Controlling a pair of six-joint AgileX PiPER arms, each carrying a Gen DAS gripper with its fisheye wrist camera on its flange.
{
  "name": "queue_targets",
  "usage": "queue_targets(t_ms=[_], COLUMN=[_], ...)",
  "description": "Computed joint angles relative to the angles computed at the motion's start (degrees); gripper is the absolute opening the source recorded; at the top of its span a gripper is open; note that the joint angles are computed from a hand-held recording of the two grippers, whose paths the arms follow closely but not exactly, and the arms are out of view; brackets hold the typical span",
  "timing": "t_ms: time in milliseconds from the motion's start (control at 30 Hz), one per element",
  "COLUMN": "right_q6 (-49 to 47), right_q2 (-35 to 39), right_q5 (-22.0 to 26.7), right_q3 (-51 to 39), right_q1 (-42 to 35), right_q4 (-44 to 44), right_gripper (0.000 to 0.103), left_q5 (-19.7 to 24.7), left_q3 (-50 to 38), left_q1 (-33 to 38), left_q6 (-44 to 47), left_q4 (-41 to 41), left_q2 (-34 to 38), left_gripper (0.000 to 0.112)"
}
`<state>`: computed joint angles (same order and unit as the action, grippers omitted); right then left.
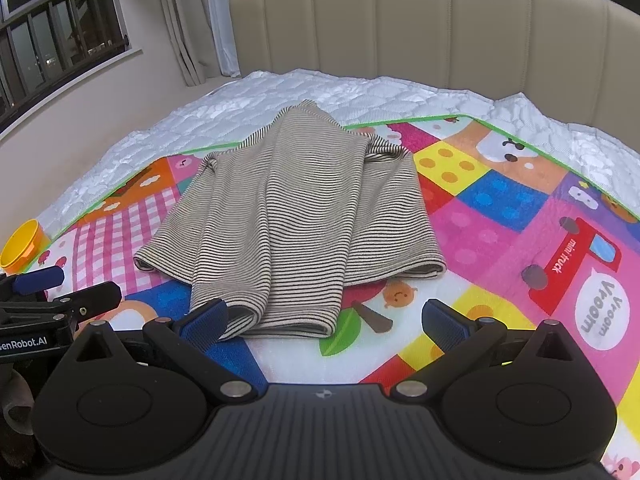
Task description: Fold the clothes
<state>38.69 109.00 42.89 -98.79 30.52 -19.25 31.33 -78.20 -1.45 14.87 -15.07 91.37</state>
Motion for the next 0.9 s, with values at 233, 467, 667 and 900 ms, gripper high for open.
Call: queue_targets(t_ms=[233, 467, 667, 900], right_q6=[-0.1, -1.0, -1.8, -11.1], right_q2=[0.0, 0.5, 0.8, 4.1], right_q5=[0.2, 0.3, 0.2, 4.1], right_q3=[-0.1, -0.6, -0.8, -6.4], right_q1=[0.0, -0.6, -1.2, -4.3], right_q4=[0.3, 1.6, 3.3, 15.0], right_gripper=[0.103, 0.103, 0.103, 0.103], left_q5=[0.6, 1.7, 1.8, 4.0], left_q3=[-0.3, -0.9, -1.7, -4.7], left_q1=[0.0, -0.3, -0.5, -0.6], left_q6=[-0.5, -0.3, -1.8, -3.0], left_q4=[0.5, 0.7, 1.6, 2.1], left_q2=[0.2, 1.0, 2.3, 4.8], left_gripper=[0.103, 0.103, 0.103, 0.103])
